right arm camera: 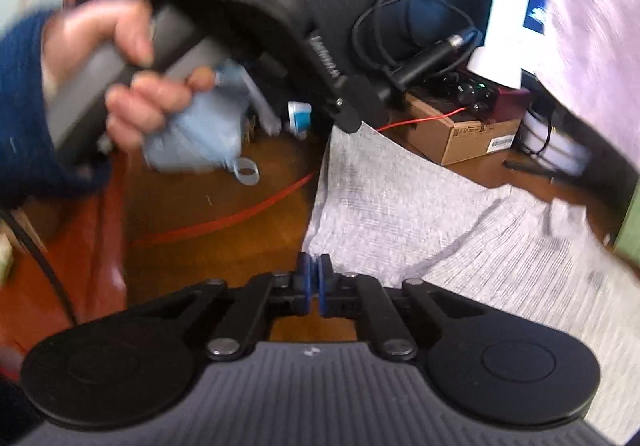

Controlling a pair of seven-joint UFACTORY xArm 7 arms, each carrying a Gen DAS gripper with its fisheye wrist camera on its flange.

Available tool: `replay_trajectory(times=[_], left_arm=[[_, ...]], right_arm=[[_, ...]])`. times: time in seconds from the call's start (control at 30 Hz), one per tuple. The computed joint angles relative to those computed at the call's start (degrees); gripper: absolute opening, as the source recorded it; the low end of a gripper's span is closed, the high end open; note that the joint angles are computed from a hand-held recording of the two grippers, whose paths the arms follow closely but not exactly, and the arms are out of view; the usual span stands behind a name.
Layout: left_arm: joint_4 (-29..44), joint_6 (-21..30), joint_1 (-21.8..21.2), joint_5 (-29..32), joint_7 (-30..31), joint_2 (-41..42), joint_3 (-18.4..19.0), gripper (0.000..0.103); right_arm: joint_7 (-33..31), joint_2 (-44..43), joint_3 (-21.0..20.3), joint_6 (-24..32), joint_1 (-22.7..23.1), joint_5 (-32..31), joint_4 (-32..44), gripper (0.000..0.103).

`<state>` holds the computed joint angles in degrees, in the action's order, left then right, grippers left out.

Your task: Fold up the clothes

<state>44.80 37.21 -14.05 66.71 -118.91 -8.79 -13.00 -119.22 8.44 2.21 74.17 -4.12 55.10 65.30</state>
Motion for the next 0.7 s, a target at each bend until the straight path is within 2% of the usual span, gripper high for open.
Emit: replay_trajectory(times=[0.17,0.3,0.43,0.53,0.7], left_arm=[[3.3,-0.3,0.1,3.8,-1.1,-1.4,-1.3,0.003],[11.5,-2.1,-0.5,6.7,1.4,4.5,-0.5,0.003],[23.8,-5.6,-2.5,5.8,8.0,14.5,2.3,0.003],[34.5,-8.6,-3.6,0.5,16.9,23.4,3.7,0.003],[51.0,-8.8,-5.1,-9.7,31.0,37.1,3.7,0.003]], right_arm=[[11.3,5.7,-1.2,13.8,-4.5,3.1,9.7,0.004],[17.8,9.8,-1.0,17.3,-8.1,5.5,15.6,0.004],[23.4,14.1,-0.4,17.2,-11.6,7.9,20.9,0.004],[27.3,17.3,0.4,15.8,-13.7,9.0,24.5,0.004],[33.0,22.0,1.9,11.7,-16.3,8.9,29.6,0.004]])
